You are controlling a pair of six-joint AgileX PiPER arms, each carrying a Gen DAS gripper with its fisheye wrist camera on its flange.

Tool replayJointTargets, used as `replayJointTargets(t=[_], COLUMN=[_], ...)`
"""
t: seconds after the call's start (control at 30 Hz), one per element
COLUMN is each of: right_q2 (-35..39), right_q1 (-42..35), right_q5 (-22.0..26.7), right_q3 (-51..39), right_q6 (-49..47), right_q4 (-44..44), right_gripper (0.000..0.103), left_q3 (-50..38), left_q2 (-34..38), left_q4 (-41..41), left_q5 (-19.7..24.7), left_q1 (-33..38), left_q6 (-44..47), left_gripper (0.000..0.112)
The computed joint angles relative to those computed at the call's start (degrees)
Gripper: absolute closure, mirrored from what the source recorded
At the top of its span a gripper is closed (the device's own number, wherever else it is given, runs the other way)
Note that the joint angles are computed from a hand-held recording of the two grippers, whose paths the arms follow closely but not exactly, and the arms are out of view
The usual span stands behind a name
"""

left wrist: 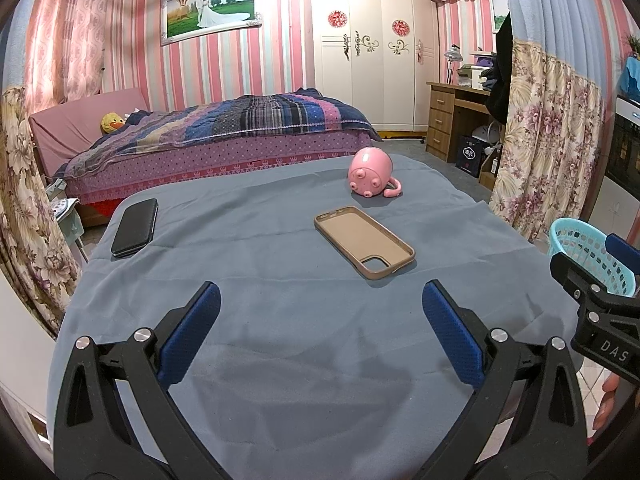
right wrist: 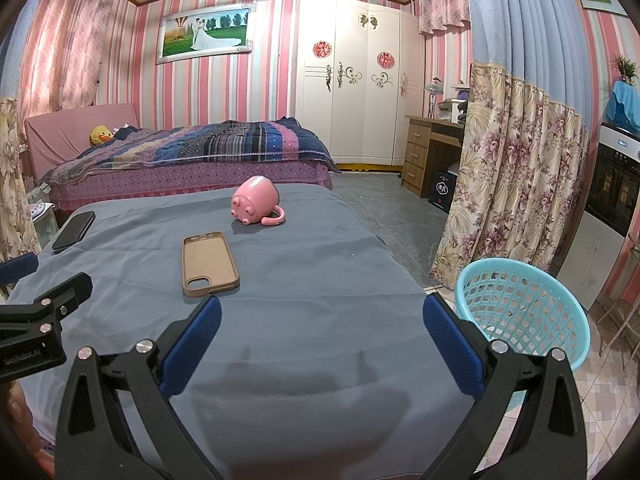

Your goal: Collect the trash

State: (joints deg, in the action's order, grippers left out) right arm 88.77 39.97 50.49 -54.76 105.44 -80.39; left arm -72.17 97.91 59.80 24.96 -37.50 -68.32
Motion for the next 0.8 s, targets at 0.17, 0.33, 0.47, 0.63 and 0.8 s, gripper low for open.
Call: replayJointTargets(t=[0.17,0.33,0.47,0.63,0.8], right_q2=[0.0,-0.1,-0.2,0.1,0.1], right_q1=[0.0,0.0,-0.1,-0.3,-0.4], right_q5=[0.0,-0.1,-0.2,-0.5,-0.9], right_q3=[-0.1,0.0,0.1,0.2,0.8], right_q6=[0.0,-0.1,-0.1,0.9,1.9], right_q4=[0.1,0.1,0.2,-0.4,-1.0], right_gripper=[0.005,0.005,0.005,0.005,0.005], left_q3=[0.1,0.2,0.0,-0.6,-0.5], left_q2=[-0.1,-0.1,0.0,-0.1,0.0], left_q4=[0.2,0.4,0.5,-3.9,-3.1], left_q5=[-0.1,-0.1,-0.1,-1.7,-2.0], left_q1=[0.0,0.0,0.0,0.9,1.0], left_q6=[-0.3,-0.5,-0.6,3.3,2.0], left_gripper=[0.015,0.015,0.015,0.015,0.015])
